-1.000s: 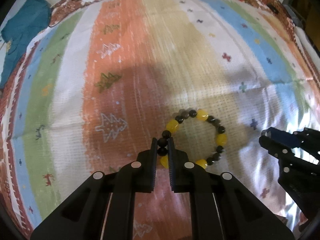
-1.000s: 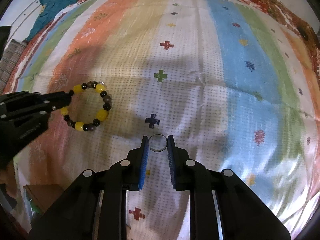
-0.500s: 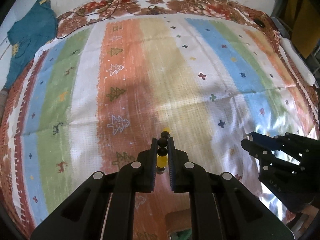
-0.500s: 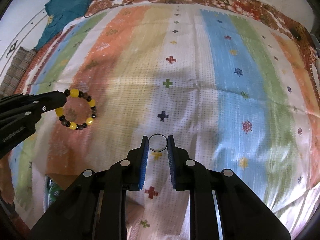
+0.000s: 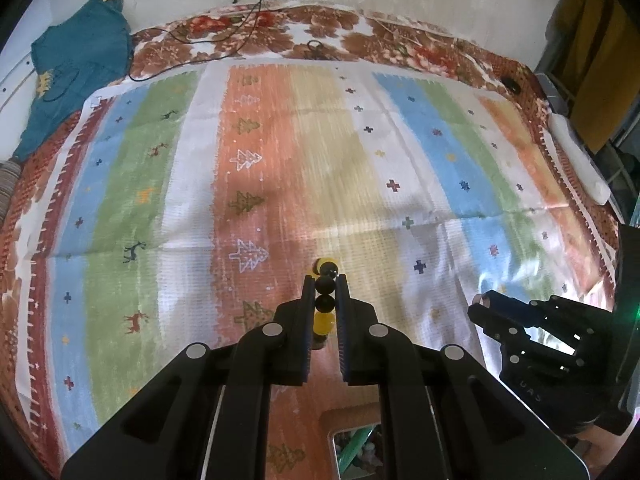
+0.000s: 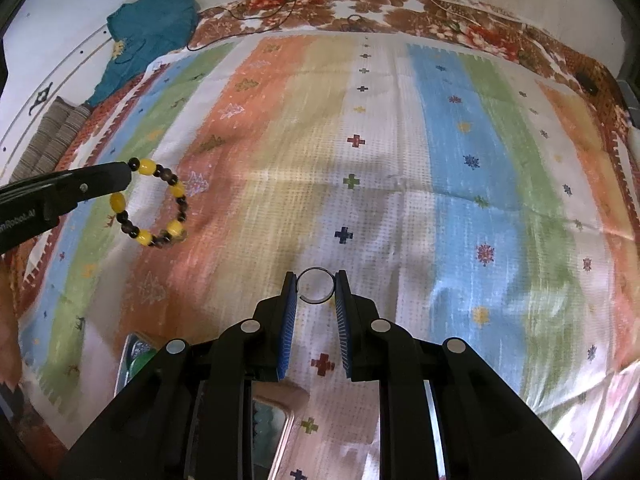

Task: Organize jewelry
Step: 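Lift and carry the yellow-black bracelet and silver ring over the tin with both grippers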

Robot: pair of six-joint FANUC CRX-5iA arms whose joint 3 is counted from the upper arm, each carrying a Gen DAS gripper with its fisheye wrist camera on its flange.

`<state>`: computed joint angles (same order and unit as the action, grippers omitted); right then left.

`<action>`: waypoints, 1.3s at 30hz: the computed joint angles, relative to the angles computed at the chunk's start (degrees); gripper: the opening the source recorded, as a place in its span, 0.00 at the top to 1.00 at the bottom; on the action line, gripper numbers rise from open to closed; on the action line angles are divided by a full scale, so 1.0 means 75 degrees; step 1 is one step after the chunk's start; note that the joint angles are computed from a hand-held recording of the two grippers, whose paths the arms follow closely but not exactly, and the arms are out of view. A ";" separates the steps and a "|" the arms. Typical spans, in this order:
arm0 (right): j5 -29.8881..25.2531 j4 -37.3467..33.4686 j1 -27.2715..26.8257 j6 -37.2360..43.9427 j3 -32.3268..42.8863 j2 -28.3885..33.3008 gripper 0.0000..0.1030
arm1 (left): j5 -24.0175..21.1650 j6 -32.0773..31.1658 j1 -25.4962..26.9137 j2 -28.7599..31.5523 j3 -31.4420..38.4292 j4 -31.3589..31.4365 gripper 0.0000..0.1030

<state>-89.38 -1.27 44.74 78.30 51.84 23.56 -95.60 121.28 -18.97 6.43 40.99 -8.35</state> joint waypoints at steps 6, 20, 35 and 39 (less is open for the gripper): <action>0.0199 -0.0165 -0.0013 -0.0049 -0.0221 -0.0298 0.81 | -0.0003 0.0007 -0.0193 -0.0094 0.0178 -0.0121 0.91; 0.0476 -0.0385 0.0066 -0.0056 -0.0776 -0.0900 0.81 | 0.0050 0.0023 -0.0984 -0.0272 0.0540 -0.0465 0.91; 0.0599 -0.0606 0.0238 0.0080 -0.1160 -0.1385 0.81 | 0.0330 0.0191 -0.1575 -0.0597 0.0421 -0.0586 0.91; 0.0607 -0.0655 0.0272 0.0087 -0.1298 -0.1512 0.81 | 0.0448 0.0253 -0.1519 -0.0708 0.0248 -0.0413 0.91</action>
<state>-84.82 -6.19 46.77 78.96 42.10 12.22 -92.24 123.18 -30.36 1.13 42.84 -11.45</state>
